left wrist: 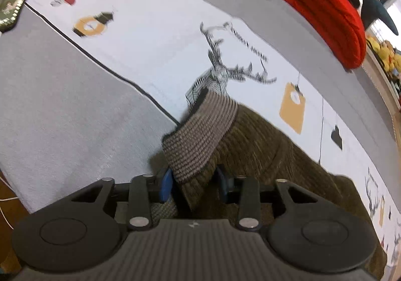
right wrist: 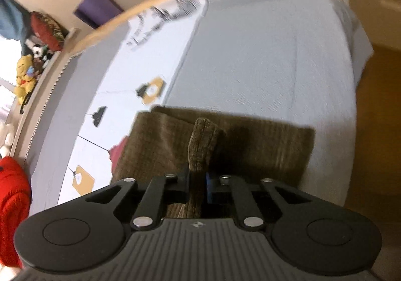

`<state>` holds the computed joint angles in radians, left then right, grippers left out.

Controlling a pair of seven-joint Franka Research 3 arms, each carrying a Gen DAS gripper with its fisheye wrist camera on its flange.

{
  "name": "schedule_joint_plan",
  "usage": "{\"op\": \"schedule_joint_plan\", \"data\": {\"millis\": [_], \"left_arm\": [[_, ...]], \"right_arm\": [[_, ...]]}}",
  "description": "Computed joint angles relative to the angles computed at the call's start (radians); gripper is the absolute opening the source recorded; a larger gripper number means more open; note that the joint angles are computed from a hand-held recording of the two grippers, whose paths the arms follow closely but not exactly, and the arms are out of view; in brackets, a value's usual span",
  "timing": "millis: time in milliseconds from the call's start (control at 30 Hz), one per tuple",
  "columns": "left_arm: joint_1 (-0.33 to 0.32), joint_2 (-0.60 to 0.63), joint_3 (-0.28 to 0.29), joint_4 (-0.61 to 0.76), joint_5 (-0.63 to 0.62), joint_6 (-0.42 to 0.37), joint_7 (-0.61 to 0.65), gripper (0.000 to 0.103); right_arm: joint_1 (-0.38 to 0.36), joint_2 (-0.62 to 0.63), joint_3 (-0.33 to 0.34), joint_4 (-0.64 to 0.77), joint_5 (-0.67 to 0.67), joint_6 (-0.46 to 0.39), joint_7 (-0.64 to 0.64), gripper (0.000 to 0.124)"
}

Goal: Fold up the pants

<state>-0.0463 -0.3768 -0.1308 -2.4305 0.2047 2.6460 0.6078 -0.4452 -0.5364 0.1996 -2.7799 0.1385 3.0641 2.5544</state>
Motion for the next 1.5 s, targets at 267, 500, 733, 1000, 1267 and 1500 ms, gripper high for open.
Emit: {"op": "schedule_joint_plan", "data": {"millis": [267,500,733,1000,1267,1500], "left_arm": [[0.011,-0.117,-0.039,-0.042,0.208,0.012,-0.019,0.022],[-0.066,-0.085,0.032,-0.023,0.007,-0.159,0.222,0.031],[0.098,-0.153,-0.145,-0.025,0.313,-0.145,-0.007,0.050],[-0.026,-0.032,-0.053,0.030,0.239,-0.150,0.175,0.008],[-0.014,-0.020,-0.059,0.057,0.260,-0.153,0.084,0.007],[-0.007,0.051,-0.080,0.112,0.324,-0.076,0.062,0.007]], "right_arm": [[-0.309,-0.229,0.311,-0.090,0.046,0.152,0.048,0.007],[-0.325,-0.169,0.292,0.012,-0.076,-0.295,0.062,0.007],[-0.406,-0.213,0.404,0.104,-0.292,-0.513,0.215,0.026],[-0.268,-0.252,0.309,0.036,-0.443,-0.251,0.232,0.035],[0.140,-0.127,0.017,0.046,-0.323,-0.166,-0.066,0.039],[0.187,-0.147,-0.054,0.061,-0.281,-0.235,-0.281,0.043]]}}
